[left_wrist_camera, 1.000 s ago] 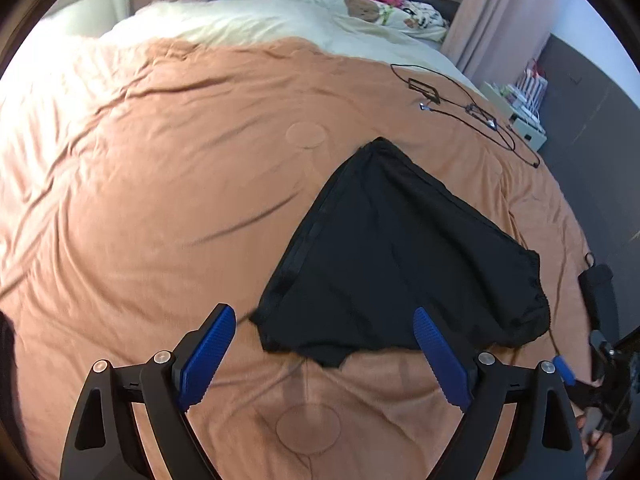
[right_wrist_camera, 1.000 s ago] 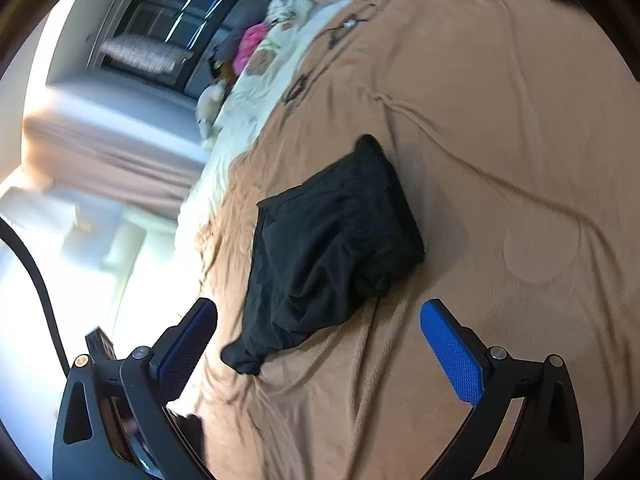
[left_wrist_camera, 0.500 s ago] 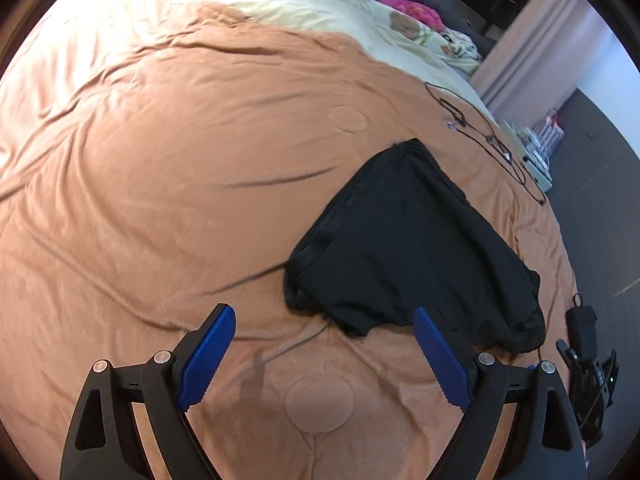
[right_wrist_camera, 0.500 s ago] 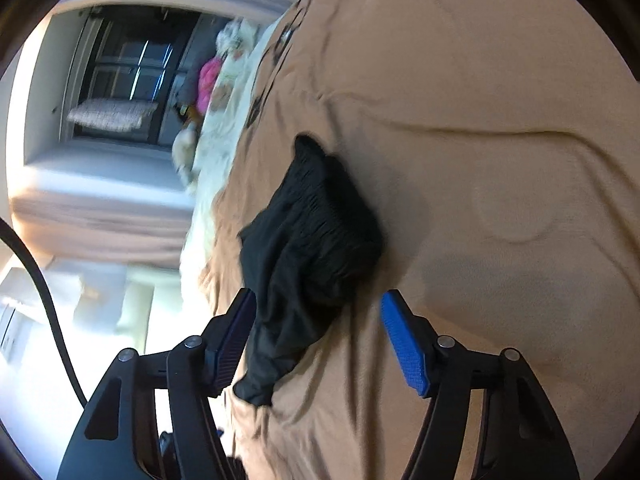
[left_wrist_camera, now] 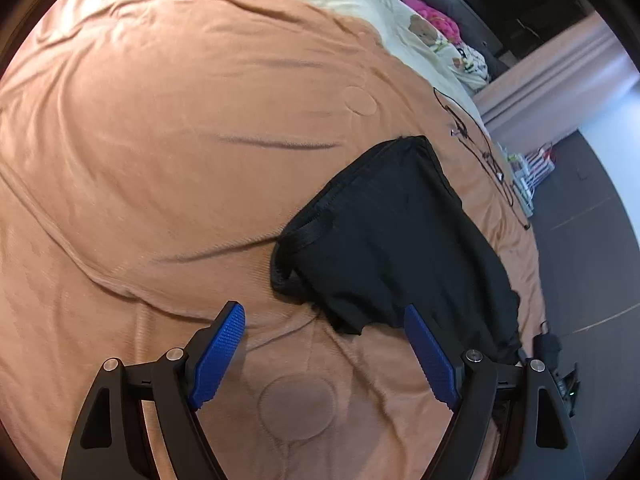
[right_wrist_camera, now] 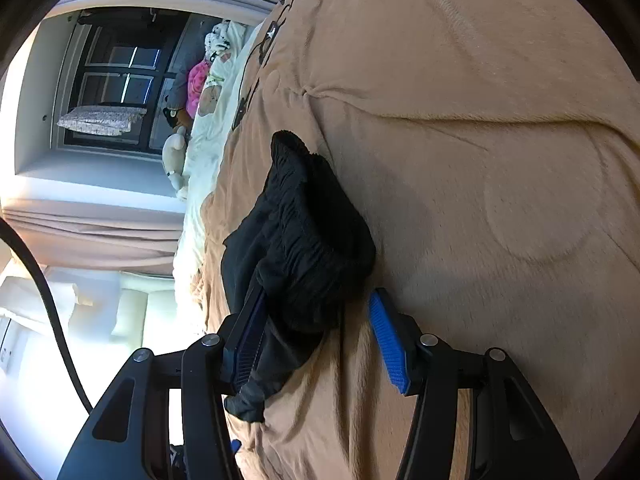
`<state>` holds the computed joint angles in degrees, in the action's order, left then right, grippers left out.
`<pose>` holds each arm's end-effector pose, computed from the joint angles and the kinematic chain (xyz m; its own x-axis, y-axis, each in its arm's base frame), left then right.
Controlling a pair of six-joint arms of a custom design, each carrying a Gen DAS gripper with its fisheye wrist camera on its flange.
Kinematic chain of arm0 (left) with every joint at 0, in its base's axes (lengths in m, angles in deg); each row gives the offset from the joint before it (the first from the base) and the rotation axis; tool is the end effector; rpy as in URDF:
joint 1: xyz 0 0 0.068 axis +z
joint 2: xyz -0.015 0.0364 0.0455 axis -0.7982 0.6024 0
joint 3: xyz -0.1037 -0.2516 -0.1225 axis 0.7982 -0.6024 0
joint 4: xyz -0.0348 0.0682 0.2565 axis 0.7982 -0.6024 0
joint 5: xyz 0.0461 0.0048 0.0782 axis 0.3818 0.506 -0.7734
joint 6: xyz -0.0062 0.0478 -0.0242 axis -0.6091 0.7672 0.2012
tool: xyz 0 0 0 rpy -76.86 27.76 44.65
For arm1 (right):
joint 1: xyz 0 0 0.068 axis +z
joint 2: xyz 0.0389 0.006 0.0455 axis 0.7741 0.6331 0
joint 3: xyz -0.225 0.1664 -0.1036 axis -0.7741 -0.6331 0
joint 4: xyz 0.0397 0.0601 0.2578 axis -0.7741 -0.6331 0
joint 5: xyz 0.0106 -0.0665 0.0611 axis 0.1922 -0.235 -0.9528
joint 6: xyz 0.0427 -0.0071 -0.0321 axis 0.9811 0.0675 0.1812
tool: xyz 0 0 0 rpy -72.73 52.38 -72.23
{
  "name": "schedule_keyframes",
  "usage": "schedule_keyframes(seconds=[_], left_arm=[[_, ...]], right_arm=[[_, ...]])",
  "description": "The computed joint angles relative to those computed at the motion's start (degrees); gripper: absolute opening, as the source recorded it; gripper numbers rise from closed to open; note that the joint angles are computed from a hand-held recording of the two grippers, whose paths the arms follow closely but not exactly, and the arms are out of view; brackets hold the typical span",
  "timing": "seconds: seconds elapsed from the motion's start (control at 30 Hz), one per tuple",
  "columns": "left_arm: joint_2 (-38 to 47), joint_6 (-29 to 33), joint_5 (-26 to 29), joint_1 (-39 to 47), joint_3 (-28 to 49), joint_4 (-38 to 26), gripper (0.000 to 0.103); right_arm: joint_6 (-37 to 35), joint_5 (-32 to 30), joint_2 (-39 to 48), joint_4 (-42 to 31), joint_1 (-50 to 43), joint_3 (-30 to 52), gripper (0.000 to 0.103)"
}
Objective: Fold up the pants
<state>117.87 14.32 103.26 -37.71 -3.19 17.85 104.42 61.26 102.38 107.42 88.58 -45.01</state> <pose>0.2780 0.0565 0.1489 -0.8546 -0.3773 -0.3569 -0.1419 0.8307 -0.5384 0.1886 0.1403 0.1537 -0.5423 0.8219 -0.1741 0.2300 0.3445 0.9102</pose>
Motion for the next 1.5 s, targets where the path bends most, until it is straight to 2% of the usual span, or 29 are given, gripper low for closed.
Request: schedule_keyframes(seconds=[0.2, 0.37, 0.47, 0.5, 0.63, 0.67, 0.77, 0.8, 0.83, 0.93, 1.07, 1.5], left_arm=[[3.5, -3.3, 2.5, -0.5, 0.6, 2.4, 0.084], [8.0, -5.9, 3.3, -0.9, 2.4, 4.7, 0.084], [10.8, -7.8, 6.4, -0.2, 3.1, 6.3, 0.081], [11.5, -8.3, 5.9, -0.3, 3.2, 6.7, 0.076], [11.8, -9.1, 4.6, -1.0, 2.7, 9.2, 0.074], [11.7, -9.4, 4.2, -1.2, 2.7, 9.8, 0.070], [12.5, -9.8, 1.8, -1.7, 3.3, 9.6, 0.038], [12.7, -10.0, 1.7, -1.7, 3.4, 9.6, 0.019], [12.6, -9.9, 1.9, -1.7, 3.3, 9.6, 0.014], [10.0, -10.1, 0.3, -1.8, 1.7, 10.6, 0.011], [6.9, -9.7, 0.5, -1.6, 1.5, 9.2, 0.009], [-8.1, -3.3, 5.3, 5.6, -3.8, -2.1, 0.009]], right_arm=[[-2.3, -2.4, 1.8, -0.5, -2.3, 2.0, 0.052], [-3.4, -2.6, 2.2, 0.1, -2.5, 1.9, 0.039], [-4.3, -2.6, 2.2, 0.2, -2.8, 1.7, 0.032], [-4.6, -2.6, 2.1, 0.3, -2.8, 1.6, 0.030], [-5.8, -1.3, 1.2, -0.1, -2.3, 1.5, 0.025], [-6.1, -0.7, 0.9, -0.4, -2.1, 1.5, 0.025], [-6.4, 0.1, 1.3, 0.1, -1.4, 1.6, 0.024], [-6.3, -0.1, 1.6, 0.6, -1.4, 1.4, 0.024], [-6.3, -0.5, 1.7, 1.3, -1.5, 1.1, 0.023], [-6.3, -1.8, 1.7, 4.3, -2.1, -0.3, 0.021], [-8.2, -1.5, -1.2, 1.7, -1.7, -0.2, 0.020], [-15.1, -5.3, -14.2, -18.0, -1.4, 2.7, 0.020]])
